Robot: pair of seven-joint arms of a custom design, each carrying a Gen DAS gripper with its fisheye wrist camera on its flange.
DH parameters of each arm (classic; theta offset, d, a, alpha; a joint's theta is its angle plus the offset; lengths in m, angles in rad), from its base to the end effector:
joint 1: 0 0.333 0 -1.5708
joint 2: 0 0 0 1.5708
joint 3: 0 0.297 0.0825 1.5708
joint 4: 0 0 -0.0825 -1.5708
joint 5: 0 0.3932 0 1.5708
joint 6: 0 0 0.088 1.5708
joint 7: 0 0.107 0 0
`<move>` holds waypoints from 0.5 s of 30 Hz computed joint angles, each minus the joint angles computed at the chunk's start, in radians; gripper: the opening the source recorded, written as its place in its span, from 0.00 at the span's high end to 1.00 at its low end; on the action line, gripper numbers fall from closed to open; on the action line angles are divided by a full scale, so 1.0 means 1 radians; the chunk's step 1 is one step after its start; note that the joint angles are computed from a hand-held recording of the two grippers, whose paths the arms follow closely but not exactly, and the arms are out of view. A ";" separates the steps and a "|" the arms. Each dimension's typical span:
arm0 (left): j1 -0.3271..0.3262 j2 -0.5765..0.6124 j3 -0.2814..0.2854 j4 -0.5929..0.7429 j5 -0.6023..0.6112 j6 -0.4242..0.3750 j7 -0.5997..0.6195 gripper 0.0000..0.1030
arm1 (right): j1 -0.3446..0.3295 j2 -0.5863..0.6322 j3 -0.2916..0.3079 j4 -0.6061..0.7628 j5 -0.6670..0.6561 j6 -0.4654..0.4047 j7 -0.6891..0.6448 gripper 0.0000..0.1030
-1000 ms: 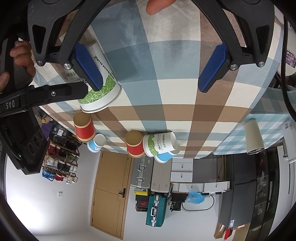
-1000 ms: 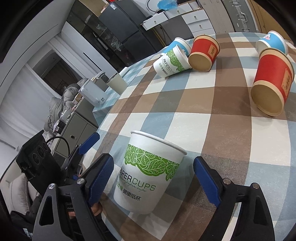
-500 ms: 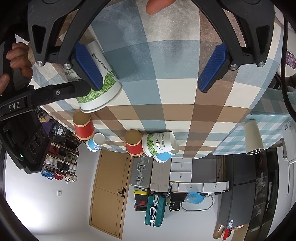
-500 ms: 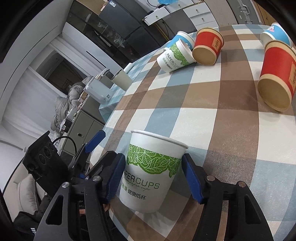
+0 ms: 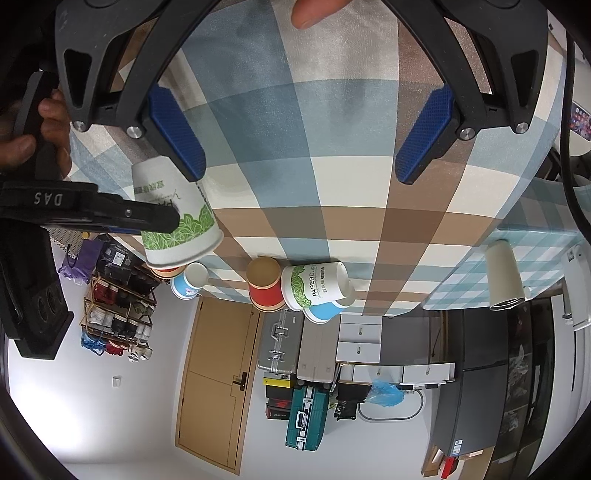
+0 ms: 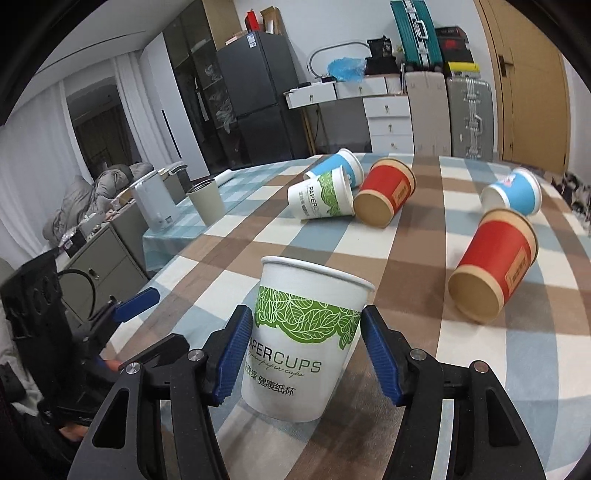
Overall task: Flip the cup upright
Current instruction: 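Rotate the right gripper to turn the white cup opening up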
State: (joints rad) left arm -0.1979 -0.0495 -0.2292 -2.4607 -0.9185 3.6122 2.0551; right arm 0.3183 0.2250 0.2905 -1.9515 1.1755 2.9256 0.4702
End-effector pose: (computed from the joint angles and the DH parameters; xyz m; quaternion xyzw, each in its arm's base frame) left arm 0.4838 -0.1101 0.4065 -0.6529 0.5589 -0.3876 0.3334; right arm 0.5560 0.3060 0.3997 -0.7920 0.4176 -0.0807 0.4381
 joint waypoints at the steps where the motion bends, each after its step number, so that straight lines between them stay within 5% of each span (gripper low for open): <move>1: 0.000 0.000 0.000 0.000 -0.001 0.000 0.002 0.01 | 0.006 0.008 0.000 0.006 -0.007 0.018 0.000 0.40; 15: 0.002 0.002 0.003 -0.003 0.015 0.001 -0.013 0.01 | -0.025 0.104 0.068 0.062 -0.265 0.157 0.209 0.41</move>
